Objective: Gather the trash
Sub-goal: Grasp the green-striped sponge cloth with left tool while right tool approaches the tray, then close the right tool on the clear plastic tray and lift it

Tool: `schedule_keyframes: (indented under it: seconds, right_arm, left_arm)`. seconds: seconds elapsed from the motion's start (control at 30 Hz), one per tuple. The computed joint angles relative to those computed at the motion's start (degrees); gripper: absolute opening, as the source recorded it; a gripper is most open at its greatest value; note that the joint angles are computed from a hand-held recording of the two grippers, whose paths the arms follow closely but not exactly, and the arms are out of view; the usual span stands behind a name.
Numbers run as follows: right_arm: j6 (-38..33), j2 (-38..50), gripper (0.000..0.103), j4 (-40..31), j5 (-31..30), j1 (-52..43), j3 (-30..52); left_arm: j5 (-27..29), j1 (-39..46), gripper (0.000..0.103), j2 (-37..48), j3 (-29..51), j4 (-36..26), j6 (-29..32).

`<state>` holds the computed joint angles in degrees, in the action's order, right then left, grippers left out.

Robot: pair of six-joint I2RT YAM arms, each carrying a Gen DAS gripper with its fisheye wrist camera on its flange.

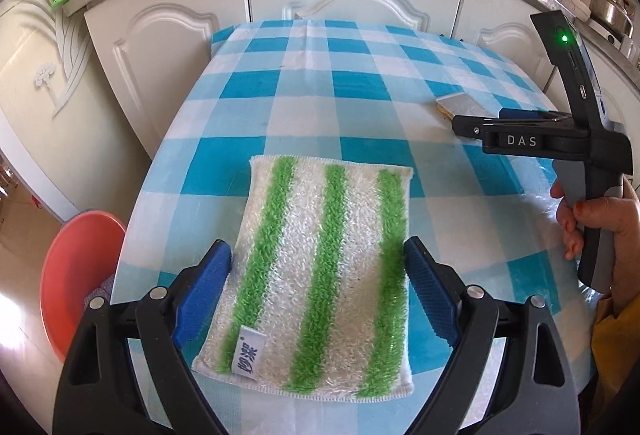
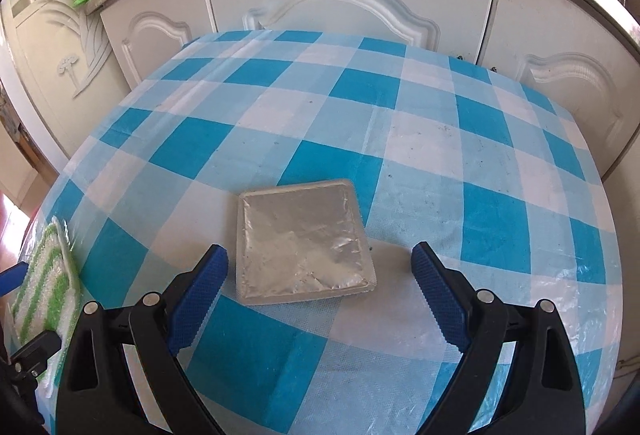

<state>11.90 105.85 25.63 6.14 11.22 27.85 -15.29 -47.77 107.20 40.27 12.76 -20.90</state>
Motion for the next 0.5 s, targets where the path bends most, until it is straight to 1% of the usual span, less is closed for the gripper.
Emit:
schedule_keyframes:
  seconds: [0.17, 0.23, 0.3, 0.33, 0.37, 0.5]
  right_arm:
    - [-0.8, 0.6, 0.092, -0.9, 0.5, 1.0, 1.2]
    - [-0.9, 0.5, 0.085, -0.4, 0.5, 1.1, 1.1]
    - [-1.1, 0.1, 0.07, 0.4, 0.5, 1.1, 0.6]
    - [-1.3, -0.1, 0.067, 0.6, 0.4, 1.1, 0.5]
    - [-1.4, -0.2, 0.065, 0.5, 0.6, 1.2, 0.4]
    - [-1.9, -0.5, 0.065, 1.0, -0.1, 0.9, 0.0]
  left_arm:
    - [1.2, 0.4, 0.089, 0.7, -0.1, 1.2, 0.4]
    - [2.3, 0.9, 0.089, 1.4, 0.0, 1.7, 0.4]
    - [2.8, 1.0, 0.089, 2.0, 0.3, 2.1, 0.9]
    - [2.8, 1.0, 0.091, 2.2, 0.6, 1.9, 1.3]
    - [2.9, 1.0, 0.091, 2.4, 0.9, 1.6, 1.8]
    - [3.0, 1.0, 0.092, 2.5, 0.9, 1.7, 2.4]
